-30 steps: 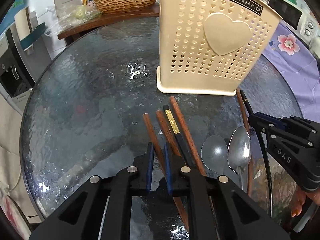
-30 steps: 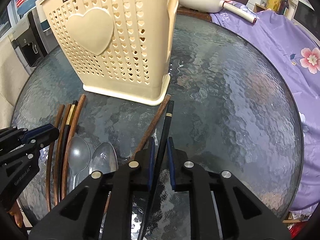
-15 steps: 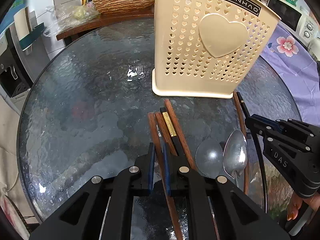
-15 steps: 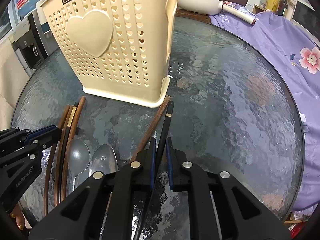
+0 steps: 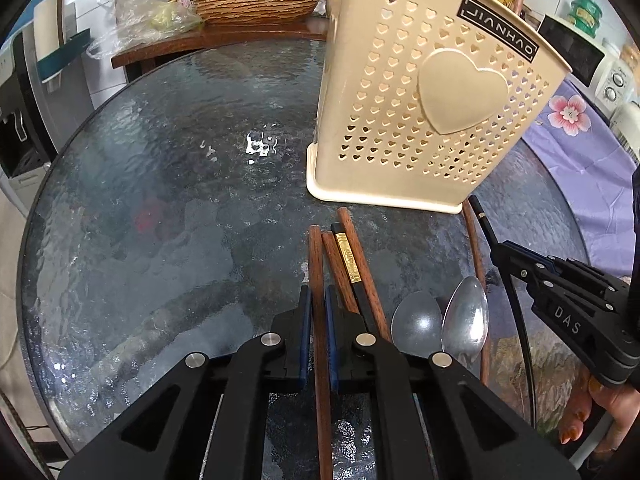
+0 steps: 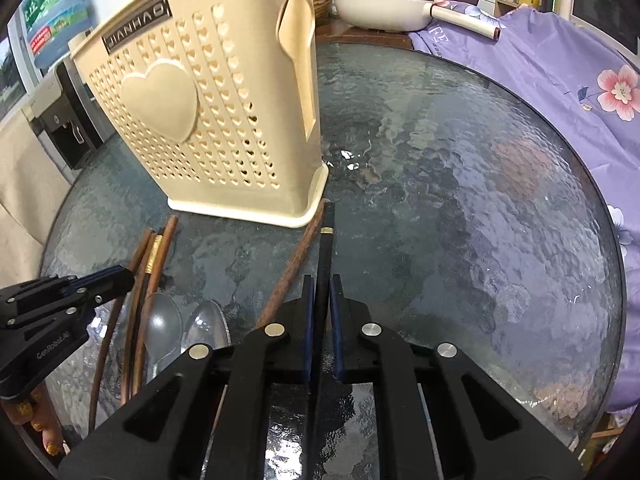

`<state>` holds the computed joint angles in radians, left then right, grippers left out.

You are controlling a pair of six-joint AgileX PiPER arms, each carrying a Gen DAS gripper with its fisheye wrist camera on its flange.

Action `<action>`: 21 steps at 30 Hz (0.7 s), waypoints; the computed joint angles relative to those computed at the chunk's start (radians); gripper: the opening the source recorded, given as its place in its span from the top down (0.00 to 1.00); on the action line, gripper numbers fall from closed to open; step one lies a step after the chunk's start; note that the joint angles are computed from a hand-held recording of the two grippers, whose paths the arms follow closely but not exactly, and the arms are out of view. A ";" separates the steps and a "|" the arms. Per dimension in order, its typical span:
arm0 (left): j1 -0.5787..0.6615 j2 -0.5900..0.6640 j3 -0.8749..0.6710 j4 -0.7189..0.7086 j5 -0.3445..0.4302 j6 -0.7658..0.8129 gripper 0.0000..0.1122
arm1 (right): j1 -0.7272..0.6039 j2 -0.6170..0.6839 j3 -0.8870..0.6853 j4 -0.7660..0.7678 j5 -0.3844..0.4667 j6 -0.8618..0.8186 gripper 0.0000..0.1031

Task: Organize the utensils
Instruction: 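Lift the wooden chopstick with the left tool while the right tool lifts a dark chopstick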

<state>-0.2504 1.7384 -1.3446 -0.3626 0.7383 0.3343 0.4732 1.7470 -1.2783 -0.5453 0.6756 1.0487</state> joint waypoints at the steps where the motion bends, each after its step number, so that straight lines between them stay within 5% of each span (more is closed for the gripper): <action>1: 0.007 0.000 -0.001 -0.015 0.004 0.012 0.94 | 0.007 -0.004 0.004 -0.014 -0.002 0.016 0.92; 9: 0.032 -0.016 -0.006 -0.065 0.007 0.051 0.94 | 0.005 -0.034 0.027 -0.039 -0.028 0.043 0.92; 21: 0.090 -0.131 0.025 -0.198 0.026 0.161 0.94 | -0.030 -0.265 0.216 -0.023 -0.257 0.085 0.92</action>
